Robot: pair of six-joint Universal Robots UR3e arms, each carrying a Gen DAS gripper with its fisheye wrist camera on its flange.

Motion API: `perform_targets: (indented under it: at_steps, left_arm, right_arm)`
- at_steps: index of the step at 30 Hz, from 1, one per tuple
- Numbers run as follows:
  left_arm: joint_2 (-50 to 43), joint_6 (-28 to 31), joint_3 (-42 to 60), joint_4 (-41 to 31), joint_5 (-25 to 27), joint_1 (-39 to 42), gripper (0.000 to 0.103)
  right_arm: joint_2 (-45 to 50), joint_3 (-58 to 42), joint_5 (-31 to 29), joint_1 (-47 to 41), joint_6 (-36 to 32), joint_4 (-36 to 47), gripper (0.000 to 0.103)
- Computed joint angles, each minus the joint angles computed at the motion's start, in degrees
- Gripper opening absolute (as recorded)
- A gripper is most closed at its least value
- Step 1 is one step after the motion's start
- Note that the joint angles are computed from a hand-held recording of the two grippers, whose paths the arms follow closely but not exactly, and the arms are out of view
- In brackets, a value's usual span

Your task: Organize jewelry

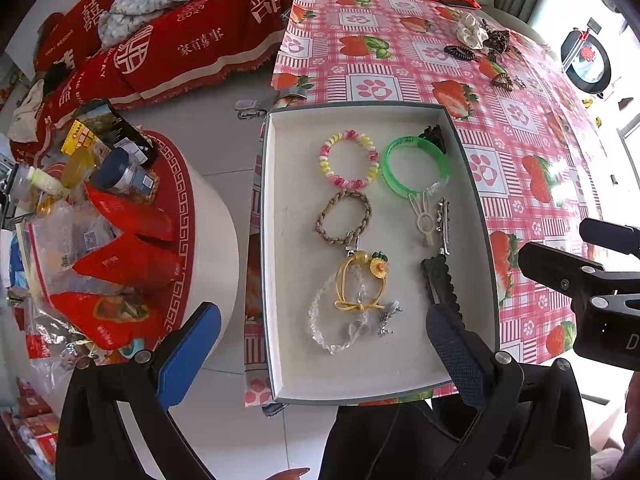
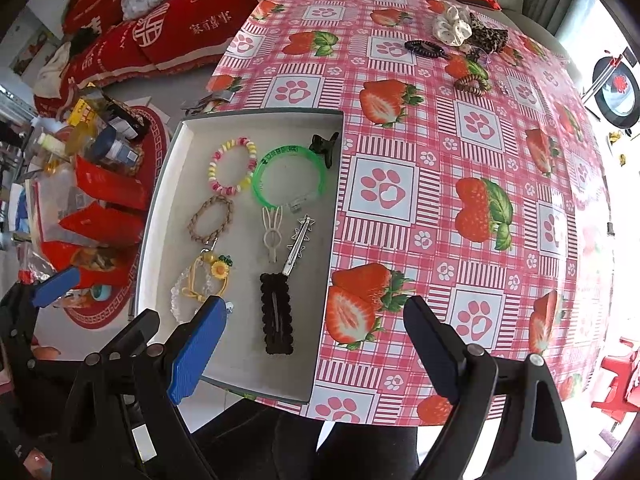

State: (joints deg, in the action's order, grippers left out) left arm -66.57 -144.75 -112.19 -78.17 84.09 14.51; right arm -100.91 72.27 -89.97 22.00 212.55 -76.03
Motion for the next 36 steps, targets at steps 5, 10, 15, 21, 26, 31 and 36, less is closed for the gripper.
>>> perform_targets:
  at_steps: [5,10,15,21,26,31,36]
  left_arm:
    - [4.70,5.21,4.12,-9.12,-0.66,4.96,0.103]
    - [5.71,6.68,4.81,-11.00,-0.68,6.07,0.103]
    - [5.67,6.52,4.89,-10.93,-0.45,5.82,0.103]
    - [5.85,6.57,4.76,-10.69,-0.13,5.71,0.103]
    - [6.20,6.96,4.71,-10.79,0.14,5.98,0.103]
    - [6.32,6.98,4.70,-10.76,0.15,6.00,0.103]
    - [6.12,7.08,4.77,-10.66,0.22,5.96,0.103]
  right_arm:
    - [0.98,-1.26,-0.81,0.78,0.17,0.33,0.092]
    - [1.84,-2.47,-1.72,1.54,0.21,0.74,0.092]
    - [2.34,-3.42,-2.62,2.23,0.33,1.26,0.092]
    - [3.21,-4.73,-4.09,3.46,0.52,1.61,0.092]
    - [3.55,-5.23,-4.74,4.18,0.68,1.74,0.092]
    - [3.97,-5.82,-5.54,4.96,1.06,1.88,0.092]
    - [4.19,-6.13,-5.73,5.20,1.22,1.98,0.092]
